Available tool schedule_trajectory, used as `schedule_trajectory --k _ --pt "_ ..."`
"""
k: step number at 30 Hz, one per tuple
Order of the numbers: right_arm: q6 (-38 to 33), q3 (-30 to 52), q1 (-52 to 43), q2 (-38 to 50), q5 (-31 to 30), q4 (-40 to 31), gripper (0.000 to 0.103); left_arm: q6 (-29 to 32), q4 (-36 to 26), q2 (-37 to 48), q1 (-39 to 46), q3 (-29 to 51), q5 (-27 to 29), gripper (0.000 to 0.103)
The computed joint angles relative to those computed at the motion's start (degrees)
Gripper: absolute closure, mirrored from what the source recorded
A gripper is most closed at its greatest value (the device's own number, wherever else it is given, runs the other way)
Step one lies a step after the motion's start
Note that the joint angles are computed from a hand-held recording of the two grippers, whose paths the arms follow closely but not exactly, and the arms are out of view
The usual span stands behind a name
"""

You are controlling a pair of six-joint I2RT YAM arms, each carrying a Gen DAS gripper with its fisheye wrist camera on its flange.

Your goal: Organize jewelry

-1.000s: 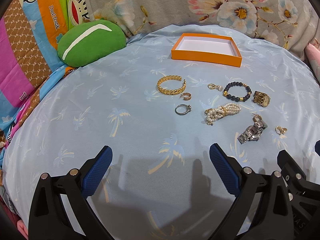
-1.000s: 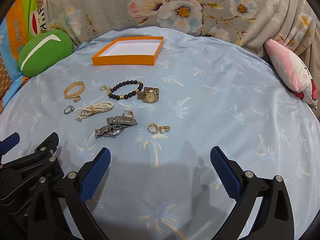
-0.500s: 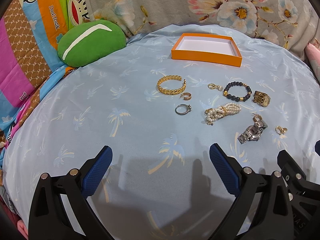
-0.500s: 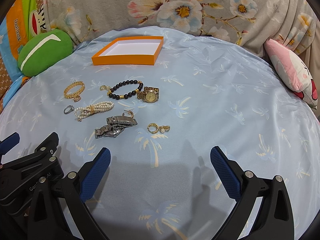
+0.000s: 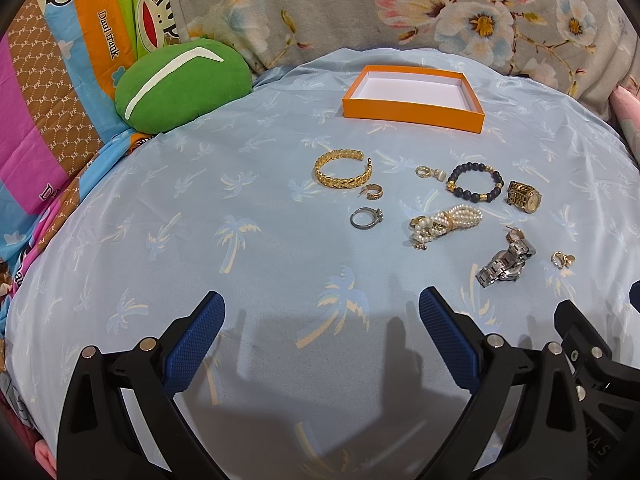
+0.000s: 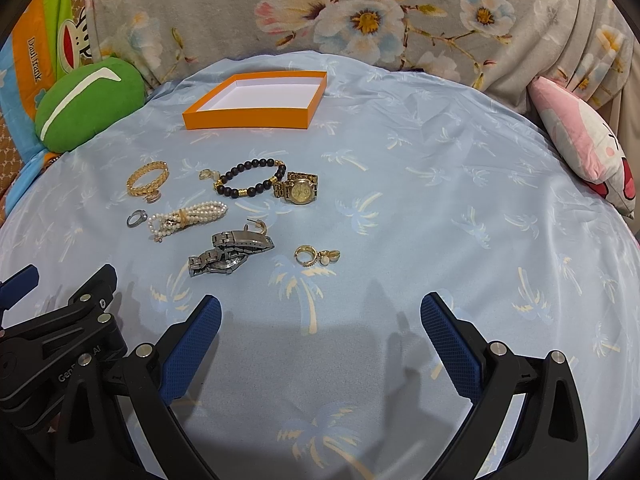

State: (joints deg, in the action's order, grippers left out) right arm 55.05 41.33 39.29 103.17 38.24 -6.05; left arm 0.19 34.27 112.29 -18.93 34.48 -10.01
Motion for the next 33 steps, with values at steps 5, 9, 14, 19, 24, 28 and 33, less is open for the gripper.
schedule_trajectory --k 5,9,14,19,24,28,33 --pt "-0.15 0.29 -0.11 -0.08 -0.06 -0.32 0.005 -0.01 0.22 0.12 0.08 0.0 0.03 0.008" --pt "0.56 -0.3 0.31 -0.49 0.45 0.26 0.005 -0.88 0.83 -0.32 1.15 -0.57 2.16 0.007" --pt "1.69 -1.42 -1.75 -1.63 -4.64 2.81 0.011 0.66 -2.04 -0.37 4.54 1.59 4.74 0.007" --pt "1.81 0.57 -2.27 0.02 -7.94 5.83 0.021 2.02 0.18 0.62 10.42 2.93 6.54 0.007" --pt "2.09 5.8 -4.04 4.82 -13.77 6.33 0.038 1.67 -1.79 2.36 14.67 5.63 11.04 0.007" --pt "4.25 8.89 -5.14 7.51 -14.35 5.44 0.049 0.84 -2.0 2.46 15.91 5.69 13.45 0.007" --pt "7.77 10.45 -6.74 8.65 -13.98 4.78 0.064 1.09 -1.67 2.56 16.05 5.49 14.41 0.007"
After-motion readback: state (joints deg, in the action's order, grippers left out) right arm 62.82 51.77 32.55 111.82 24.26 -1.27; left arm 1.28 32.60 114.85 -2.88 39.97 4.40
